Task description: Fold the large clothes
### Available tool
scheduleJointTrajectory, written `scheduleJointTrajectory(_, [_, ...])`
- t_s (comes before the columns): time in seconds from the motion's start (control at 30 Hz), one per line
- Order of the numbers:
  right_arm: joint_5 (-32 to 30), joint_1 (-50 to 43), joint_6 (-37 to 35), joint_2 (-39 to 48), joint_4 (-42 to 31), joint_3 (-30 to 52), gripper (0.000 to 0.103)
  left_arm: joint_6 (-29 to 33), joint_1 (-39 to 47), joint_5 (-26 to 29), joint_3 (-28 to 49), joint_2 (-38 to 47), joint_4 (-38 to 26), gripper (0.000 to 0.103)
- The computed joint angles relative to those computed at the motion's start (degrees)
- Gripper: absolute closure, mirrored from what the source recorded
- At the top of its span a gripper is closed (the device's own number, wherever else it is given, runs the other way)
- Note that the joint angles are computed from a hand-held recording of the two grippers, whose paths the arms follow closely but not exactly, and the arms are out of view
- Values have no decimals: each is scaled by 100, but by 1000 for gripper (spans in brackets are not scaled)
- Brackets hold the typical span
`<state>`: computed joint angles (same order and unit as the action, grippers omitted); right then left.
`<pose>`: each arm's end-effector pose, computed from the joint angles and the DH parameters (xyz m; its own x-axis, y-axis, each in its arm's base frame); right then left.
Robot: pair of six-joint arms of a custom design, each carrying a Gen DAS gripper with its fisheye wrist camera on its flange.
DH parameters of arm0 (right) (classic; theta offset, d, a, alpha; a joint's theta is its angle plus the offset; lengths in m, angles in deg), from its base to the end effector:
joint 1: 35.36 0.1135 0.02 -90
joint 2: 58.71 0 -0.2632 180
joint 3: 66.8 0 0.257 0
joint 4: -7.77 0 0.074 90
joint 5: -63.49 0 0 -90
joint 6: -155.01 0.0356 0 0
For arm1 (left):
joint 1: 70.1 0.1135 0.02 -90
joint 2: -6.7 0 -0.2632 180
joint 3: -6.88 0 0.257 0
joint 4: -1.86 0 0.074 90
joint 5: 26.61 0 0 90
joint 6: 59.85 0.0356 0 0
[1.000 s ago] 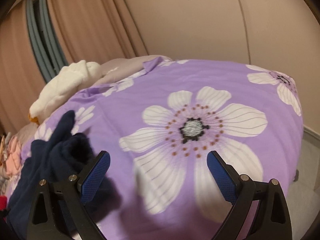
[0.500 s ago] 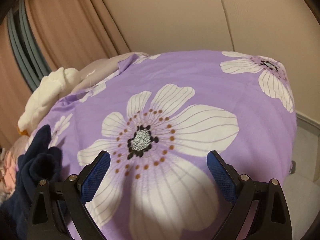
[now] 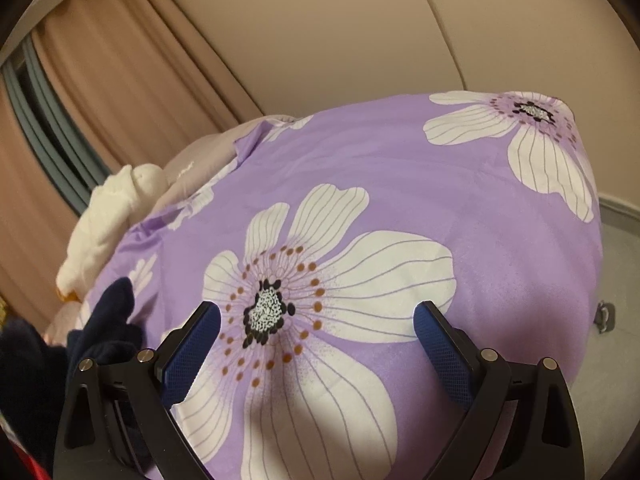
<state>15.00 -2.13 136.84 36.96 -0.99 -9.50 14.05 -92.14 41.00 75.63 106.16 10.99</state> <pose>0.2772 0.1534 0.1421 -0.2227 0.7047 -0.6737 0.5721 0.6540 0.4949 0.3607 -0.1314 0.2025 -0.3327 -0.1419 -0.9323 -0.0766 0.9894 -0.1233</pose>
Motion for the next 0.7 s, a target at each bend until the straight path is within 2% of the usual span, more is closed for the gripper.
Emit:
scheduleJointTrajectory(0.07, [-6, 5, -27, 19, -85, 60, 6, -140, 180, 149, 21, 38, -111, 63])
scheduleJointTrajectory(0.17, [42, 25, -62, 144, -343, 260, 6, -35, 410, 560, -229, -334, -221, 66])
scheduleJointTrajectory(0.23, [101, 34, -85, 239, -548, 413, 6, -287, 534, 600, -354, -512, -309, 61])
scheduleJointTrajectory(0.27, [118, 32, -96, 275, -606, 463, 6, -457, 596, 586, -368, -505, -300, 54])
scheduleJointTrajectory(0.3, [169, 50, -82, 345, -730, 564, 6, -754, 767, 554, -523, -562, -266, 31])
scheduleJointTrajectory(0.33, [179, 39, -92, 370, -800, 611, 6, -995, 901, 531, -549, -520, -287, 16])
scheduleJointTrajectory(0.37, [180, 28, -102, 373, -835, 624, 6, -1260, 1204, 716, -615, -440, -275, 14])
scheduleJointTrajectory(0.43, [204, 31, -106, 395, -887, 655, 6, -1548, 1805, 1173, -500, -206, -671, 16])
scheduleJointTrajectory(0.5, [203, 24, -129, 384, -868, 638, 6, -1841, 2494, 2123, -314, 140, -1024, 16])
scheduleJointTrajectory(0.53, [204, 26, -137, 377, -869, 629, 6, -1956, 2853, 2788, -246, 355, -1082, 16])
scheduleJointTrajectory(0.57, [218, 32, -146, 380, -884, 630, 6, -2186, 3317, 3823, -187, 717, -934, 16])
scheduleJointTrajectory(0.6, [244, 43, -145, 407, -944, 668, 6, -2727, 3809, 5128, -135, 1273, -427, 16])
scheduleJointTrajectory(0.63, [278, 56, -135, 450, -1051, 738, 6, -3023, 4028, 5722, -105, 1541, -108, 17])
scheduleJointTrajectory(0.7, [347, 89, -92, 545, -1283, 885, 6, -3200, 4215, 6307, -38, 1733, 384, 19])
